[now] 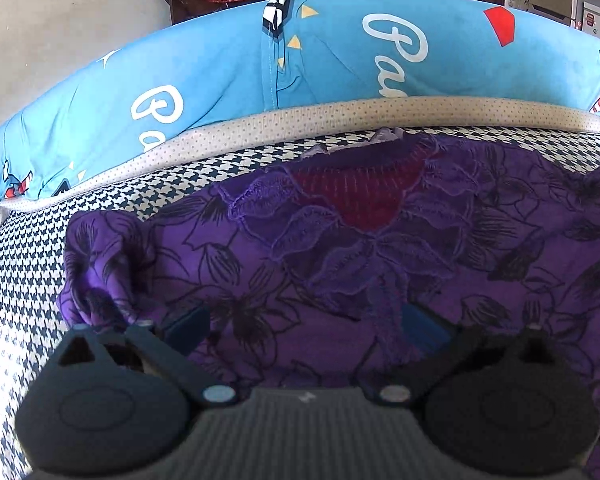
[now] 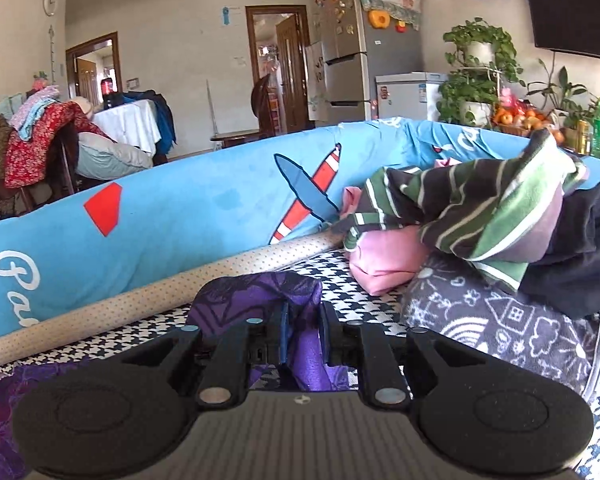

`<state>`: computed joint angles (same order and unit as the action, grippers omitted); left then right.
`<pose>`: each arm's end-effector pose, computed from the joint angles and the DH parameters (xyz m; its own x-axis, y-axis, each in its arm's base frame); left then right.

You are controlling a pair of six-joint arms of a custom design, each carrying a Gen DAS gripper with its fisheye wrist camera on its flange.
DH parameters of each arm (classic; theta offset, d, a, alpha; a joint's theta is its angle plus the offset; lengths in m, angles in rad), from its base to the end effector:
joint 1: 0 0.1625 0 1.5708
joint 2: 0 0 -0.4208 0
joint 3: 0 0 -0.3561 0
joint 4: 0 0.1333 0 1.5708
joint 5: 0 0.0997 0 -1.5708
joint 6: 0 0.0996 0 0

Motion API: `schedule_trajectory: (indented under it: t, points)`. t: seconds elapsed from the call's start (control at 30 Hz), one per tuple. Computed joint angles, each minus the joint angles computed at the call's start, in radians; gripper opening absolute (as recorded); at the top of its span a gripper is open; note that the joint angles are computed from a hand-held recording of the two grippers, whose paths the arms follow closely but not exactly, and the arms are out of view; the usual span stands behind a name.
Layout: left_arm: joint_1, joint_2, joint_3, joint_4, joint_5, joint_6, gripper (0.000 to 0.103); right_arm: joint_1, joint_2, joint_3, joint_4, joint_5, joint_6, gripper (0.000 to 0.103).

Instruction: Fold clothes

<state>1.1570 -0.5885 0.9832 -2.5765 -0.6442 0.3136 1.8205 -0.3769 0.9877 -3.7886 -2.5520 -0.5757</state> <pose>-0.1246 -0.8133 0.2674 -0.5969 0.0615 -0.7999 0.5398 0.7684 -0.3437 0.2305 -0.6994 0.2148 -0.6290 0.5790 0.5188 -0.3976 0.3340 -0.8546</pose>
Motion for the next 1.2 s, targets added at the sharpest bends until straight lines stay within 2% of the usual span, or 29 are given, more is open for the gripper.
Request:
schedule_trajectory:
  t: [0.1,0.2,0.4,0.57,0.8,1.03,1.2]
  points:
    - [0.001,-0.001,-0.002,0.004,-0.002,-0.005,0.103,-0.001,0.044,-0.082,-0.069,-0.025,-0.095,0.016]
    - [0.002,-0.001,-0.006,0.011,-0.005,-0.012,0.103,0.004,0.057,-0.103,-0.114,-0.022,-0.153,0.02]
    - [0.003,-0.002,-0.008,0.013,-0.006,-0.008,0.103,-0.001,0.02,-0.032,0.03,0.003,0.004,0.022]
    - [0.005,0.0,-0.017,0.029,-0.005,-0.021,0.103,0.005,0.033,-0.035,0.067,0.043,0.015,0.029]
    - [0.009,0.005,-0.03,0.043,-0.001,-0.026,0.103,0.013,0.041,-0.011,0.154,0.135,0.039,0.034]
    - [0.016,0.014,-0.059,0.083,0.0,-0.054,0.103,0.016,0.067,-0.032,0.27,0.212,0.048,0.041]
    - [0.019,0.016,-0.071,0.1,-0.005,-0.065,0.103,0.017,0.092,-0.061,0.336,0.24,0.048,0.046]
